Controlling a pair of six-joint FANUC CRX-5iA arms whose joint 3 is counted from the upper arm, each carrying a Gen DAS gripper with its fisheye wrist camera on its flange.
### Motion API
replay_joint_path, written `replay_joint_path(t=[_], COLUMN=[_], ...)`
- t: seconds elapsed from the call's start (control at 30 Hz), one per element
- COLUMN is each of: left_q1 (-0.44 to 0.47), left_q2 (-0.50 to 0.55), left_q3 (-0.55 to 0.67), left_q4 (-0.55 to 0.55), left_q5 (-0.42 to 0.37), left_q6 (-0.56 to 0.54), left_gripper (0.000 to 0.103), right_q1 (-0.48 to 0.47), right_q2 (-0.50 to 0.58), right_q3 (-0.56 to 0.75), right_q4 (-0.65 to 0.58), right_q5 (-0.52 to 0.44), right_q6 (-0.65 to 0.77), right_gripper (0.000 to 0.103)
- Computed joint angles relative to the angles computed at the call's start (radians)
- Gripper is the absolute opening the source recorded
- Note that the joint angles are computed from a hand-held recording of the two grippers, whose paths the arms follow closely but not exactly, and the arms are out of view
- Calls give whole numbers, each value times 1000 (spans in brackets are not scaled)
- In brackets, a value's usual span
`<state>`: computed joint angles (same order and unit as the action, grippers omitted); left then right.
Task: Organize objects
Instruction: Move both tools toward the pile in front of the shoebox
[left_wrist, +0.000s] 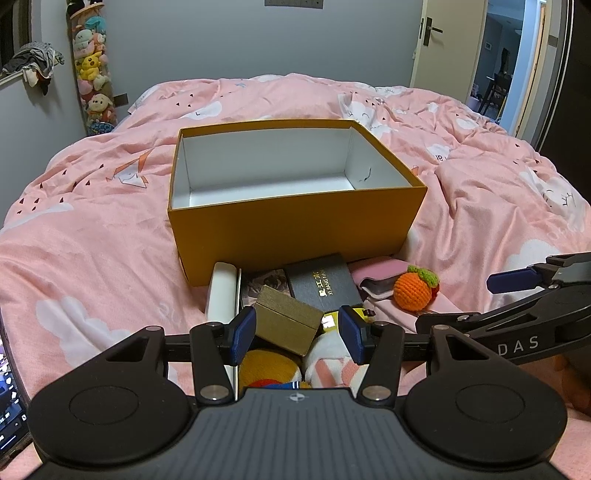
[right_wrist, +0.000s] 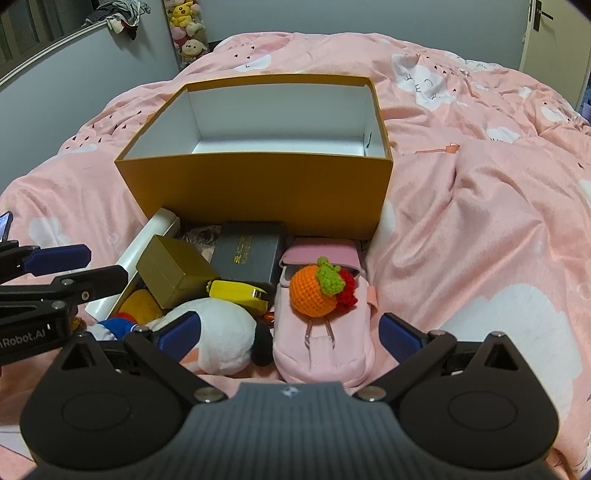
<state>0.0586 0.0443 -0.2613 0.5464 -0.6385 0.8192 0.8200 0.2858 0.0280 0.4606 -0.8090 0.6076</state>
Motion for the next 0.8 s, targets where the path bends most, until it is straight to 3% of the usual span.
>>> replay_joint_path(t=[0.5,0.73,0.8], left_q1=[2,32,42], left_q2=[4,23,30], left_q3=[9,48,65], left_q4=[-11,-20,-26], left_q5=[-15,-81,-102], left_q6=[9,38,44], left_gripper=[61,43,39], right_q1=[1,-3,-4], right_q2=[8,5,4], right_q3=[15,28,31], right_q4=[-26,-87,-98], right_q5=[-8,40,58], right_q6=[29,121,148], right_gripper=[102,102,98])
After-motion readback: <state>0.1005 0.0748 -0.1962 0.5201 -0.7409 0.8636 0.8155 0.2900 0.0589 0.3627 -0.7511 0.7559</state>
